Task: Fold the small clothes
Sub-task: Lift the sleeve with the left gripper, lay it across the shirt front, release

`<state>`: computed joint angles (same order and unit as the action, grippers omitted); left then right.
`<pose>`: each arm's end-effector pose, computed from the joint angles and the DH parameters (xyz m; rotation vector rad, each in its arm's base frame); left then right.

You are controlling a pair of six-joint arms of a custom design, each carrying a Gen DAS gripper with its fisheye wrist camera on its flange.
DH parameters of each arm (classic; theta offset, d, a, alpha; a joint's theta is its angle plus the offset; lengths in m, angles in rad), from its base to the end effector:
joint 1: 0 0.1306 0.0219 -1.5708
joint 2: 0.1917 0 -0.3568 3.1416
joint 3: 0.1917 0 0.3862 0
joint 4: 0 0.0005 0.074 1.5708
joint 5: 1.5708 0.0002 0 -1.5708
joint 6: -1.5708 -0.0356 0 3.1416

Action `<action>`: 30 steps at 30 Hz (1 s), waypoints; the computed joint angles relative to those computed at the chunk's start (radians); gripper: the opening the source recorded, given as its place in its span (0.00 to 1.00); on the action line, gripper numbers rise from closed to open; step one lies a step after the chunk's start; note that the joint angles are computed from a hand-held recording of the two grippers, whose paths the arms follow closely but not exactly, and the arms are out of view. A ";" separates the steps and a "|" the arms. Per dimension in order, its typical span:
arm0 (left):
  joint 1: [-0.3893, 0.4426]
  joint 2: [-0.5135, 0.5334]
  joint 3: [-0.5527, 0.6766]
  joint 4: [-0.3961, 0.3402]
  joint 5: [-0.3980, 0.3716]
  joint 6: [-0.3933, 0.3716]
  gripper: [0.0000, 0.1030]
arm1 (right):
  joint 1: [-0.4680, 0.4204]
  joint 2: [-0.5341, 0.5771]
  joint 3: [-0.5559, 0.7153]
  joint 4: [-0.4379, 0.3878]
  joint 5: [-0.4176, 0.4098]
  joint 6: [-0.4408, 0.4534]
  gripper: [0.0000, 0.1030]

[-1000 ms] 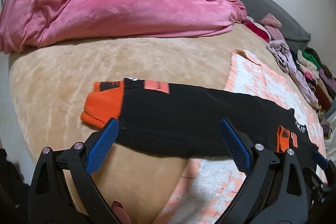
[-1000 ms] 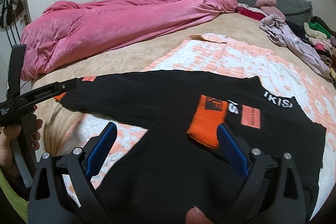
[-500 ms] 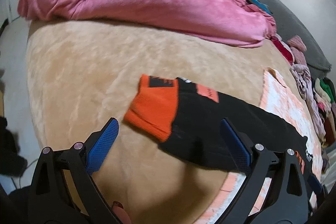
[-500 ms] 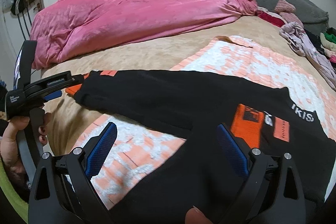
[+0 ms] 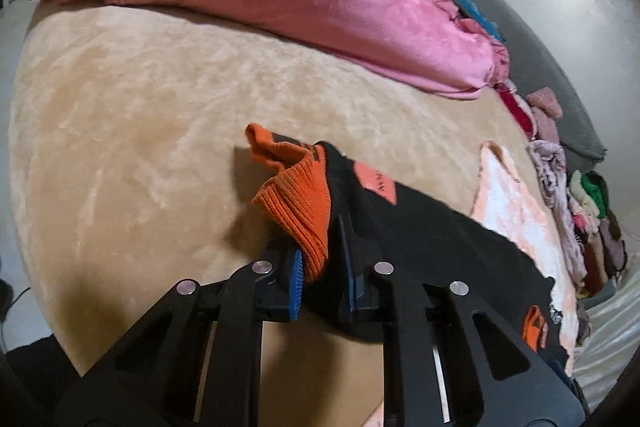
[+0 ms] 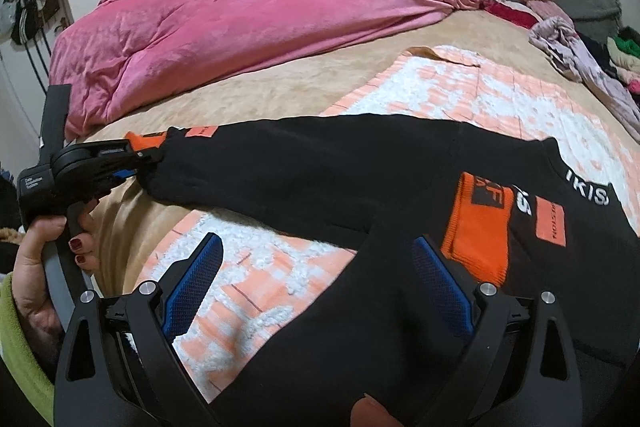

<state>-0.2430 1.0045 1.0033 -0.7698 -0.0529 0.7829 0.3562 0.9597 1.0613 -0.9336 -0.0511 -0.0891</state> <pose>0.3459 -0.0843 0.3857 -0.6614 2.2904 -0.4395 0.3130 0.1179 0.4145 -0.3457 2.3938 0.2670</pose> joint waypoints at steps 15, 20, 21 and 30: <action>-0.193 -0.039 0.062 0.079 -0.077 -0.102 0.07 | -0.282 -0.167 -0.098 -0.052 -0.095 0.004 0.92; -0.280 -0.009 0.099 0.075 -0.102 -0.130 0.07 | -0.465 -0.212 -0.106 -0.074 -0.169 0.043 0.92; -0.296 0.001 0.108 0.073 -0.107 -0.140 0.07 | -0.500 -0.220 -0.106 -0.075 -0.185 0.048 0.92; -0.451 0.104 0.218 0.042 -0.153 -0.190 0.07 | -0.787 -0.258 -0.104 -0.094 -0.338 0.092 0.92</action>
<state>-0.6940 1.1089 1.2211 -0.7283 -0.2058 0.5926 -0.4309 0.7020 0.9575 -1.0280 -0.3893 0.0025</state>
